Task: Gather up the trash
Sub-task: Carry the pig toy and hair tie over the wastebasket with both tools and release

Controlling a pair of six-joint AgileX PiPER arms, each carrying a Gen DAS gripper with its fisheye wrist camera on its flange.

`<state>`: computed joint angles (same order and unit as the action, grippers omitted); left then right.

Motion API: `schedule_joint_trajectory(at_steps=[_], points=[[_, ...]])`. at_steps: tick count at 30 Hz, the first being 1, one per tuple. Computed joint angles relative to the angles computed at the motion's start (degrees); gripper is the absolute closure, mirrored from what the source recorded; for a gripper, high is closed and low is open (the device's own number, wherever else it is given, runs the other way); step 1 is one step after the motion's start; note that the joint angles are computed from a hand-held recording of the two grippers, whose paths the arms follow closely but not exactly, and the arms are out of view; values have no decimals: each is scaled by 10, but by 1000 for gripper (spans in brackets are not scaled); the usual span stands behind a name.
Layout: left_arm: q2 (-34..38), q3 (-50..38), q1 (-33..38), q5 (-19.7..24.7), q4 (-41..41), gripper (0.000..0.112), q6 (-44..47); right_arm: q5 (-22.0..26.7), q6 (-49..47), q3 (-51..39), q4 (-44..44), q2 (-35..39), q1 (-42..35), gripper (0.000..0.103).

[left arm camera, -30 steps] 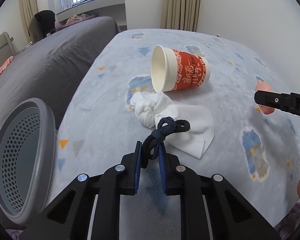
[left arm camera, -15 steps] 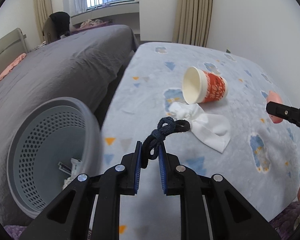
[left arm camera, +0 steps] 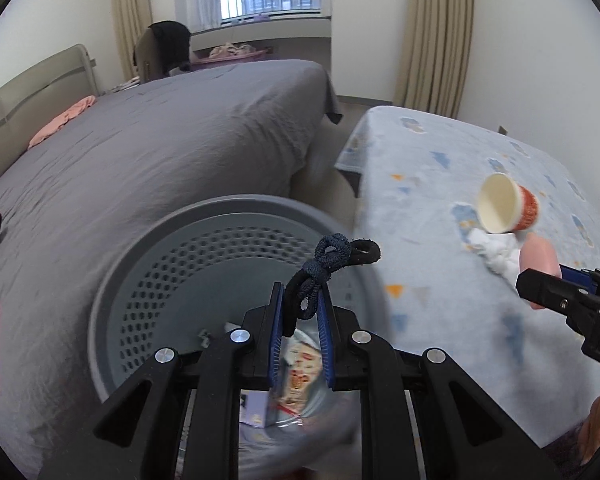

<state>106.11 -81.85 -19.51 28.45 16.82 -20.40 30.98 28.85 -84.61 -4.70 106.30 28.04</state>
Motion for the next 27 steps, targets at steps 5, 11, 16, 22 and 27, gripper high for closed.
schedule_joint_trajectory(at_steps=[5, 11, 16, 22, 27], points=[[16, -1, 49, -10, -18, 95, 42, 30, -21, -115, 38, 88, 26, 69], [37, 1, 81, -33, -39, 95, 59, 90, -31, -249, 39, 175, 45, 69], [47, 3, 98, -43, -66, 95, 84, 151, -47, -368, 36, 242, 59, 69], [55, 1, 115, -43, -76, 93, 90, 205, -55, -473, 43, 304, 65, 69], [56, 0, 123, -40, -78, 88, 89, 225, -55, -513, 43, 326, 68, 68]])
